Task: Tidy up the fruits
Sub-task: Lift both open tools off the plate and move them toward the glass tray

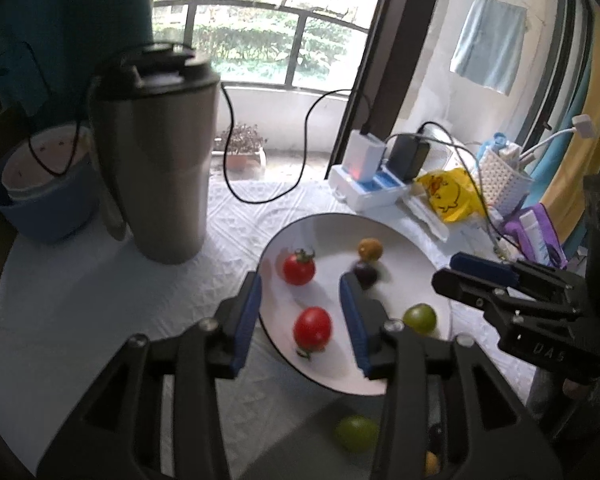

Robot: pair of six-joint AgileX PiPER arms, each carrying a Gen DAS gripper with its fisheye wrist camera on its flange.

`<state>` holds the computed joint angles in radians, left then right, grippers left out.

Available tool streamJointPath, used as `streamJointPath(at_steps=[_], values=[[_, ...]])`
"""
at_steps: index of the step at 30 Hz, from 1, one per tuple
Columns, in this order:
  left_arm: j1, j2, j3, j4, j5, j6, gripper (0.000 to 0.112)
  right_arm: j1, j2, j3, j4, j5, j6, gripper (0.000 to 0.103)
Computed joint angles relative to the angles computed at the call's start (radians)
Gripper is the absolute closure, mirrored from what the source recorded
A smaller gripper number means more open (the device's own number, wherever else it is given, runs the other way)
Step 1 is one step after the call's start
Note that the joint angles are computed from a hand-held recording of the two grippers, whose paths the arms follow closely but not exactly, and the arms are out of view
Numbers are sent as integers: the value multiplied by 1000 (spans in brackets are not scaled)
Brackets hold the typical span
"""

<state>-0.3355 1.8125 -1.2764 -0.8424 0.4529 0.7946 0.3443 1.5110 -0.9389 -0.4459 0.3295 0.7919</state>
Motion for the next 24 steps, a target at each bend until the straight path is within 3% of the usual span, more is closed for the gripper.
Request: streamJointPath(at_steps=[12, 24], values=[[4, -205, 198, -122, -14, 127, 70, 129, -174, 89, -230, 126, 279, 65], [1, -358, 367, -195, -34, 195, 69, 266, -297, 163, -346, 254, 455, 65]])
